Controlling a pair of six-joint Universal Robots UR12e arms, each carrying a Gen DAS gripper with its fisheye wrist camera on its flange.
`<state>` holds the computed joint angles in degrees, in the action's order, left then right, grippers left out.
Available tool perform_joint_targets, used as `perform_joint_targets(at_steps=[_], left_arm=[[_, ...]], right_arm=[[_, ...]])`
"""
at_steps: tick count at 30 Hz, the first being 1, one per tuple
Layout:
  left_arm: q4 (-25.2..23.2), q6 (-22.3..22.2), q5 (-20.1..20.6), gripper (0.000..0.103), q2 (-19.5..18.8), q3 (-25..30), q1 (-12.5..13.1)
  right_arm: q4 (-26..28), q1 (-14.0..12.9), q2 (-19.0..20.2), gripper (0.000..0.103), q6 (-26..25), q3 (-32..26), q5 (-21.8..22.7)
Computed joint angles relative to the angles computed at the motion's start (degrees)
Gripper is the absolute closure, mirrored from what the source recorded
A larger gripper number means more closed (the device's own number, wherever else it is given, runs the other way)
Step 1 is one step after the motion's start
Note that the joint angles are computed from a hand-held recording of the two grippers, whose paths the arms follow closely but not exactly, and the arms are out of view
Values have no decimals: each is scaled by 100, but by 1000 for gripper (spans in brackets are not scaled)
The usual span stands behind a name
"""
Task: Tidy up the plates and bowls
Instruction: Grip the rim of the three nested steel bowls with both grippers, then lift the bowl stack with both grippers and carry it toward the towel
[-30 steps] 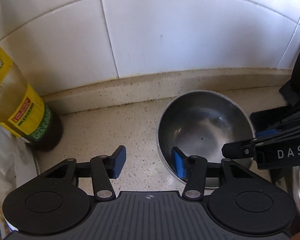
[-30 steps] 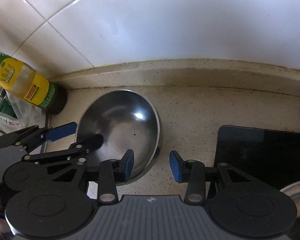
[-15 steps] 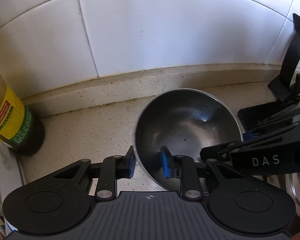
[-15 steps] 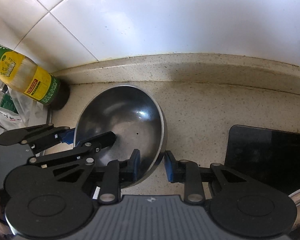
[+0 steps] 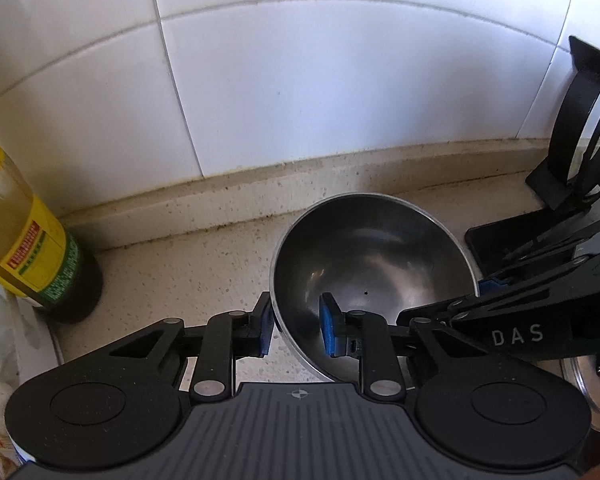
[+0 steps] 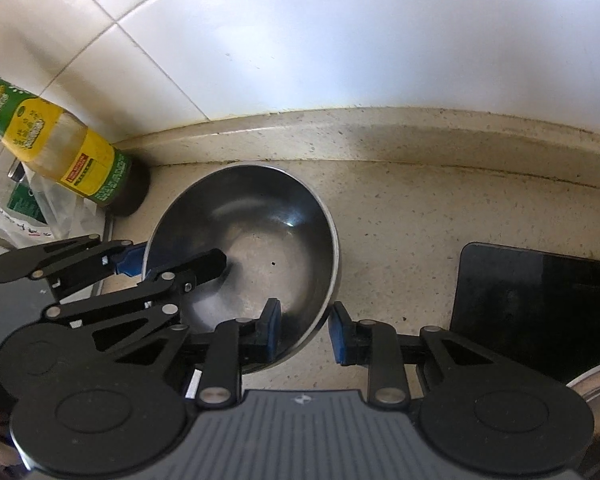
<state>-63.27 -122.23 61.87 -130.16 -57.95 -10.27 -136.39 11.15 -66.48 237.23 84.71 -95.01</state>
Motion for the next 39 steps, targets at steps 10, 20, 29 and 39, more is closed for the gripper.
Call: perform_joint_targets(at_steps=[10,20,29,39], left_arm=[[146,57,-302,69,269,-210,138],[288,182,-627,66,613,-526,321],[289,452,-944,65,964,-916,540],[-473,1435,-1326,65,1200,-1095,817]], right_arm=[[82,147,-118,59,-110,-123,-274],[210,377,-226,59,-256,-281,-594],[438,653,-294,59,-202,-426,-879],[1090,1068,-225,59,395,-726,-1399]])
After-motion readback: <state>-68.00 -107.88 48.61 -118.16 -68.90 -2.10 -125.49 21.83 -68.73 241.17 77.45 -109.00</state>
